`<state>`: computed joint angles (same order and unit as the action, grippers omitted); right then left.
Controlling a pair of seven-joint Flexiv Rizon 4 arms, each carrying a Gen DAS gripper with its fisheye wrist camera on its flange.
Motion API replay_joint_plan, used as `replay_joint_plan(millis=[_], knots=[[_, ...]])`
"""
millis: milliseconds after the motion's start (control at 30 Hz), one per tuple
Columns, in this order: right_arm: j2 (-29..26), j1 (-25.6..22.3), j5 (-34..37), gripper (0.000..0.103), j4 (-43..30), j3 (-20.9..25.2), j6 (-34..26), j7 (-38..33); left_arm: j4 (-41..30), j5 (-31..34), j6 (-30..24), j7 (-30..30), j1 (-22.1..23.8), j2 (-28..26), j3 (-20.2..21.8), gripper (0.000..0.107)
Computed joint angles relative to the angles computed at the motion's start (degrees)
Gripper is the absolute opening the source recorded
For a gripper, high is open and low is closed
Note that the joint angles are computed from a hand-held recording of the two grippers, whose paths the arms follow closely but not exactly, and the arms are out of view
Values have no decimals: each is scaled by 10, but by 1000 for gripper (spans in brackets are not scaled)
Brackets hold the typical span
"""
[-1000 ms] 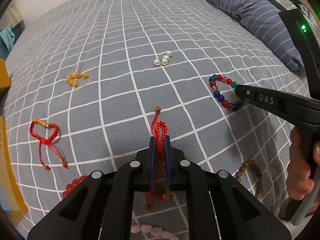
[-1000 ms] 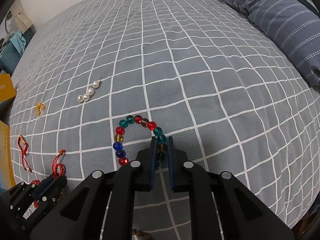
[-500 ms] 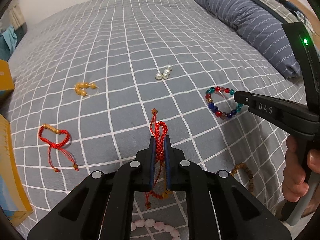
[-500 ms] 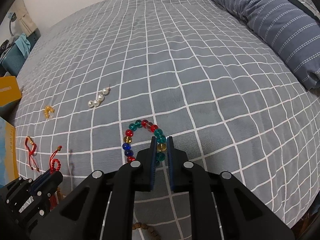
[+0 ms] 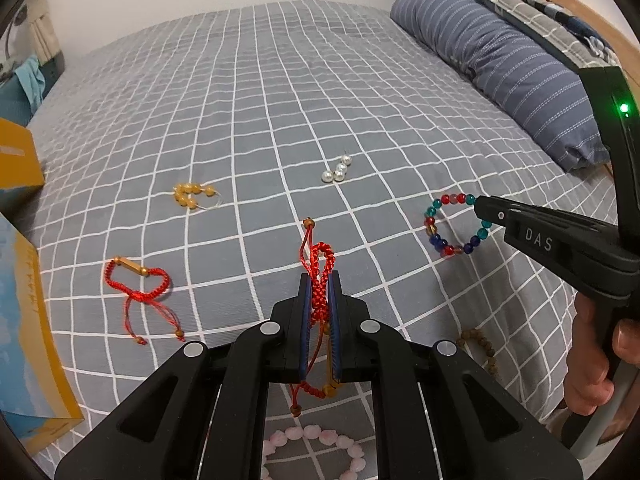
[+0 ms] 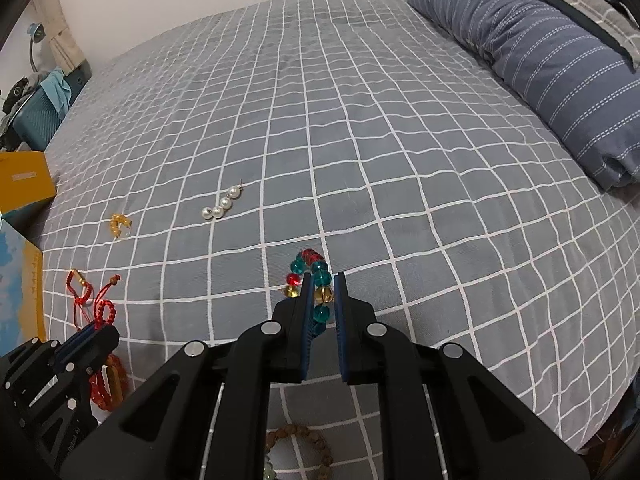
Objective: Organize jewelry
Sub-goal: 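Carry both held bracelets over the open white cardboard box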
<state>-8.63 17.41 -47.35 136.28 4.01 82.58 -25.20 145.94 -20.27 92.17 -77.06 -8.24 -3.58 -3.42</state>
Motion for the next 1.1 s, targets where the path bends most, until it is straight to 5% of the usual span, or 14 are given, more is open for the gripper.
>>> replay_joint_plan(millis=[1100], knots=[[126, -15, 22, 9, 20, 91, -65, 1, 34, 147, -102, -104, 18, 212, 51, 7]])
